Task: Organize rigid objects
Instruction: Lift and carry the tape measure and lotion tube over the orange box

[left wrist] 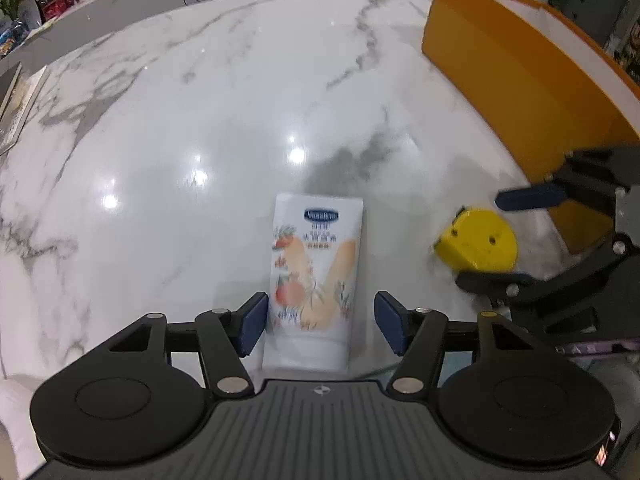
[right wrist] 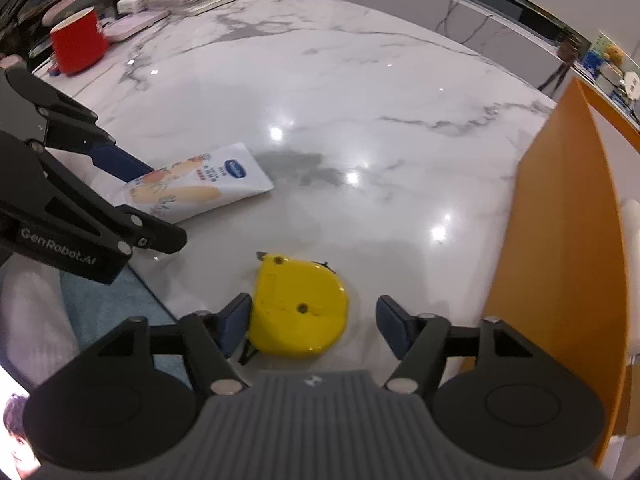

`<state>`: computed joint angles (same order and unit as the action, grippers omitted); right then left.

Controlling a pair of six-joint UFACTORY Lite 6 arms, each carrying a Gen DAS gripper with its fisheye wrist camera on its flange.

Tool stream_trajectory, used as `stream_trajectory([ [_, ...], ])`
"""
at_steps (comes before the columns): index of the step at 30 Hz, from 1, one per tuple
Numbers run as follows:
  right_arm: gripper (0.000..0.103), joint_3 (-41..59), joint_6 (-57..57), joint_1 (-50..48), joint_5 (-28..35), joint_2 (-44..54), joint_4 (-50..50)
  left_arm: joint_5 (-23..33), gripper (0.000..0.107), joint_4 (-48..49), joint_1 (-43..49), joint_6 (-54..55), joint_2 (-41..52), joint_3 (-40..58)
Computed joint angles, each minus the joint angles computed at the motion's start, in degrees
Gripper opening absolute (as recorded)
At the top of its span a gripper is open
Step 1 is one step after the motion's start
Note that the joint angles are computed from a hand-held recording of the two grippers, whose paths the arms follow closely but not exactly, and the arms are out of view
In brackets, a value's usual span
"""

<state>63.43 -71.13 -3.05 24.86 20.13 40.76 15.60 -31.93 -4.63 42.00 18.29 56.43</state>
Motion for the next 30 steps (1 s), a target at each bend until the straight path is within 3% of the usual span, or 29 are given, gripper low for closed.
stream_trajectory([
  [3,0.069,2.3,1.3,-1.0,2.1,2.2,1.4,-1.6,0.072,-3.5,-0.5,2.4,1.1,0.5],
  [7,0.068,2.0,1.3,-0.8,1.5,2.3,2.4,-5.1,0.073,2.3,-2.5,-2.7,2.1,0.7],
  [9,0.065,0.9,-0.1,-0.6,0.9,1.4,3.3,-6.6,0.072,-2.0,-2.8,1.9,2.1,0.0],
  [11,0.059,0.8,-1.6,-0.5,1.0,1.4,4.5,-6.1,0.065,-8.0,-2.3,7.2,2.3,0.1],
  [14,0.051,0.3,-3.4,-0.5,1.0,0.9,6.0,-6.0,0.060,-6.1,-2.4,5.1,2.1,0.3],
  [22,0.050,0.3,-4.0,-0.6,1.0,1.0,6.5,-6.7,0.056,-7.0,-3.2,6.4,0.7,-1.1],
  [30,0.050,-0.6,-7.5,-1.5,1.8,-0.3,10.4,-6.3,0.055,-17.1,-2.9,15.0,-3.0,-3.4],
])
